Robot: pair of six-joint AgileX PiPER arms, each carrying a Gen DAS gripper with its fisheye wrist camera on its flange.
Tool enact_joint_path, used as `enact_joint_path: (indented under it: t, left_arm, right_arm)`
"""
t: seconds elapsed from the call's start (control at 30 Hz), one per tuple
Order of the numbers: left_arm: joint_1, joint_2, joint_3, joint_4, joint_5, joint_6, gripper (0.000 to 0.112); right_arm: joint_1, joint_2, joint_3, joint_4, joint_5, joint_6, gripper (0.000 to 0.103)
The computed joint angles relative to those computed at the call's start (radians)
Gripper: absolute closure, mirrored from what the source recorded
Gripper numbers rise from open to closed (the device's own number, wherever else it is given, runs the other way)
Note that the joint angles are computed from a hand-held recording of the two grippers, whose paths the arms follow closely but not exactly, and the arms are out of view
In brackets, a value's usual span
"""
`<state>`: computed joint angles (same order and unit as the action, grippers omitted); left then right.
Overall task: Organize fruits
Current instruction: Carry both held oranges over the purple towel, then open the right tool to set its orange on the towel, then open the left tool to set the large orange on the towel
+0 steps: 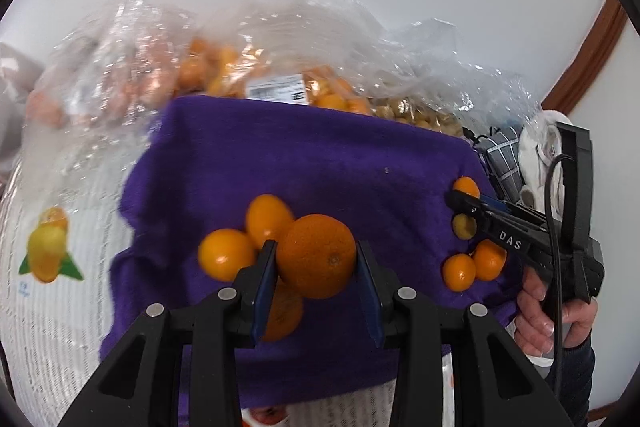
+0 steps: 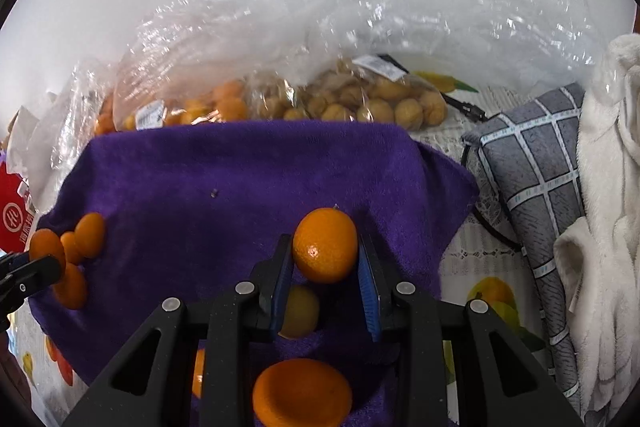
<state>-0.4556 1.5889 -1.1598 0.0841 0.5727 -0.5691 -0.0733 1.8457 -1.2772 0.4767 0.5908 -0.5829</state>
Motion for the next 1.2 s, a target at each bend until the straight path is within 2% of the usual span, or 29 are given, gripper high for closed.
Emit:
enact_joint_path:
  t: [0.13, 0.2, 0.27, 0.4, 0.53, 0.63, 0.73, 0.77, 0.97, 1.1, 1.2]
  left_arm:
    - [-0.016, 0.058, -0.053, 0.031, 0.028, -0.023, 0.076]
    - [-0.026, 0.082, -0.074, 0.053, 0.043, -0.034, 0.076]
    - [-0.041, 0.103, -0.093, 0.078, 0.055, -0.046, 0.076]
    - [-0.047, 0.142, -0.120, 0.076, 0.081, -0.045, 0.076]
    - [-0.086, 0.161, -0.118, 0.179, 0.096, -0.133, 0.076]
    - [-0.081, 0.149, -0.102, 0.144, 0.086, -0.106, 0.073]
    - [-0.103, 0.091, -0.061, 0.214, 0.090, -0.178, 0.053]
    - [-0.114, 0.062, -0.048, 0.251, 0.098, -0.211, 0.052]
    - [-0.156, -0.145, 0.051, 0.347, 0.174, -0.321, 0.052]
    - [-0.189, -0.276, 0.121, 0.402, 0.225, -0.406, 0.052]
    - [-0.233, -0.376, 0.193, 0.461, 0.280, -0.463, 0.052]
  right_arm:
    - [0.000, -0.036, 0.024, -0.030, -0.001, 0.010, 0.069]
    - [-0.009, -0.077, 0.056, -0.013, -0.008, -0.013, 0.061]
    - [-0.021, -0.117, 0.085, 0.004, -0.016, -0.033, 0.059]
    - [-0.058, -0.180, 0.129, 0.040, -0.007, -0.066, 0.058]
    - [-0.079, -0.238, 0.180, 0.035, -0.009, -0.065, 0.058]
    - [-0.102, -0.273, 0.211, 0.040, -0.004, -0.072, 0.058]
    - [-0.112, -0.316, 0.241, 0.029, -0.001, -0.057, 0.058]
    - [-0.115, -0.340, 0.257, 0.024, -0.003, -0.046, 0.058]
    - [-0.101, -0.490, 0.347, -0.007, 0.006, 0.000, 0.058]
    - [-0.047, -0.614, 0.422, -0.124, -0.021, 0.136, 0.058]
    - [-0.023, -0.700, 0.470, -0.163, 0.007, 0.210, 0.057]
